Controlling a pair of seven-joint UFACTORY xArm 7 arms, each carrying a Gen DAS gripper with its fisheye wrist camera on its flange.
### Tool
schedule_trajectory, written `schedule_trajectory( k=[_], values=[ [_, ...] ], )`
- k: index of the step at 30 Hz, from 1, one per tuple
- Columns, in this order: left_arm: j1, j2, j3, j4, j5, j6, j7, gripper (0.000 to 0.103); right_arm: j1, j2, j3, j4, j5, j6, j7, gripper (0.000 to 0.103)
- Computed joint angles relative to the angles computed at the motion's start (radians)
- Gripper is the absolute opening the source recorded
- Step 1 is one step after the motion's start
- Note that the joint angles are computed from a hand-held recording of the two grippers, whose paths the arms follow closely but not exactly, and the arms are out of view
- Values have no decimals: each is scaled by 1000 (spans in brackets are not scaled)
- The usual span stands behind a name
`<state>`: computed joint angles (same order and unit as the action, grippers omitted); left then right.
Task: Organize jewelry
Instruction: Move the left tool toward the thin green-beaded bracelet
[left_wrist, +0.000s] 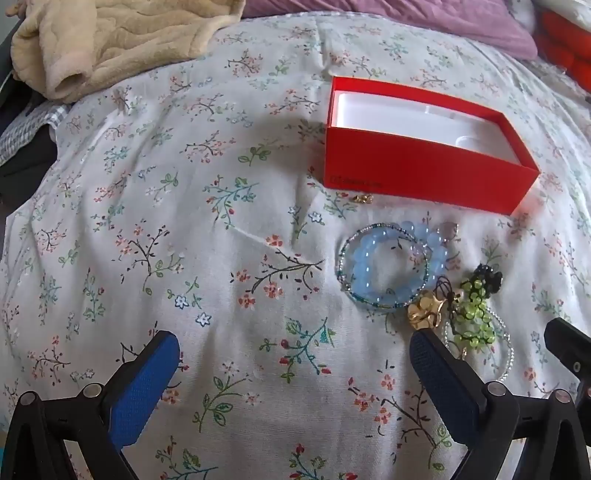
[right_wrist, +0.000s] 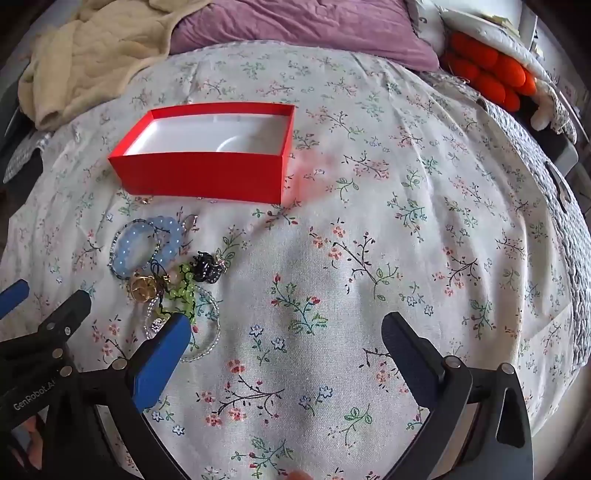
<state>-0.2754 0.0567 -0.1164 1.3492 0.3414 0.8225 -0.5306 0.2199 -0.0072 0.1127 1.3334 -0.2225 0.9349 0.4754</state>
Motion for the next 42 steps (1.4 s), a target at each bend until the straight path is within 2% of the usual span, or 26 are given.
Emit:
schedule_trajectory(
  k=[30, 34, 42],
  values=[
    [8, -5, 2, 9, -2, 23, 19, 103, 4, 11, -3, 10, -4, 12, 1, 103],
    [12, -9, 4, -6, -16, -15, 17, 103, 2, 10, -4, 7, -5, 6, -1, 103],
    [20, -5, 6, -10, -70, -34, 34, 103, 9, 27, -1, 46, -34, 75, -4, 103]
  ],
)
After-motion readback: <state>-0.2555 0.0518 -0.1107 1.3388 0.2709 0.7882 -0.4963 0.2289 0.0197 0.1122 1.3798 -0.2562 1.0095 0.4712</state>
